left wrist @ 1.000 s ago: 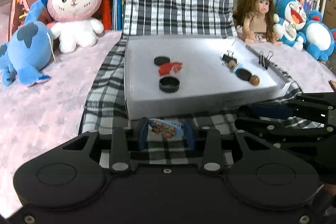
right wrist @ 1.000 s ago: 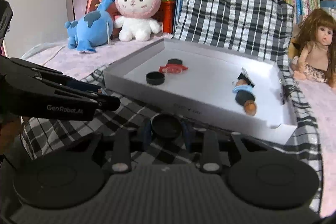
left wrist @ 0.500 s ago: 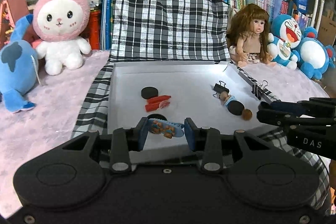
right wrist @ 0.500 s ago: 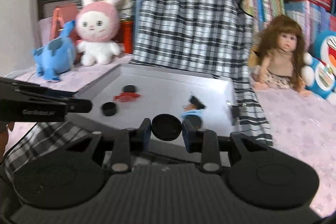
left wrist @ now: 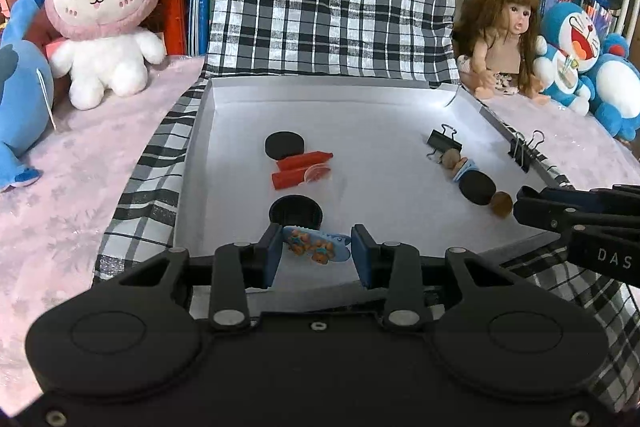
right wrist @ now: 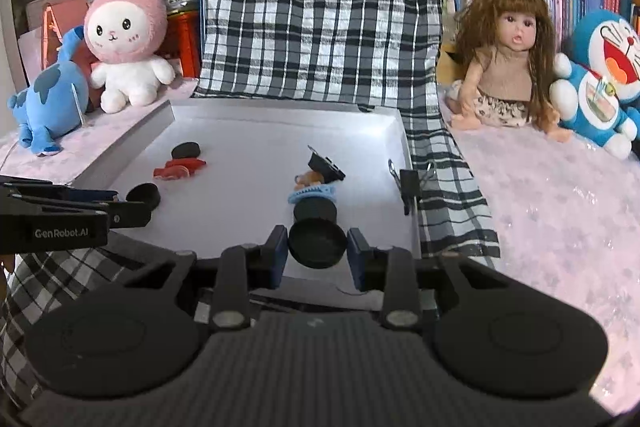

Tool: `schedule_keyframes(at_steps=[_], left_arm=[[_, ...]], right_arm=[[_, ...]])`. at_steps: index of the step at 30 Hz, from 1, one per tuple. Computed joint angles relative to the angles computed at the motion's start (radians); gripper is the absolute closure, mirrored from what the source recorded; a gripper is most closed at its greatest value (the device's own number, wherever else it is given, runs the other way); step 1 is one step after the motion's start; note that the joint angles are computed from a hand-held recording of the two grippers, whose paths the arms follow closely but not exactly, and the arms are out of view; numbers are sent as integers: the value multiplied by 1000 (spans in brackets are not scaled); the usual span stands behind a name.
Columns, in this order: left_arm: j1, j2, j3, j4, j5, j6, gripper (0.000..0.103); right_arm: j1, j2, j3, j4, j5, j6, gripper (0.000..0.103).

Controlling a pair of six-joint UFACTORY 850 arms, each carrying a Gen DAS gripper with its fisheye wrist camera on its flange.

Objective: Organize rigid objects

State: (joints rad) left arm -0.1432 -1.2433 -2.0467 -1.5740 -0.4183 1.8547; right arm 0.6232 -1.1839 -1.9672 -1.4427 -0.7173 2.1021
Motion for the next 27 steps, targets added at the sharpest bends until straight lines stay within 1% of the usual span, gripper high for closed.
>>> schedule_keyframes(at_steps=[8, 11, 20, 24, 27], left_arm=[[-4, -21, -29, 10, 12, -20, 67], [-6, -33, -49, 39, 17, -55, 67], [-10, -38, -57, 39, 25, -50, 67], [-9, -32, -49, 30, 20, -45, 65], [-9, -24, -36, 15, 18, -29, 62]], right_arm=[[-7, -23, -34, 47, 4, -40, 65], [-10, -31, -45, 60, 9, -48, 65], [-14, -38, -56, 72, 15, -52, 65], [-13, -36, -51, 64, 15, -40, 62], [-13, -31, -43, 54, 15, -26, 62]])
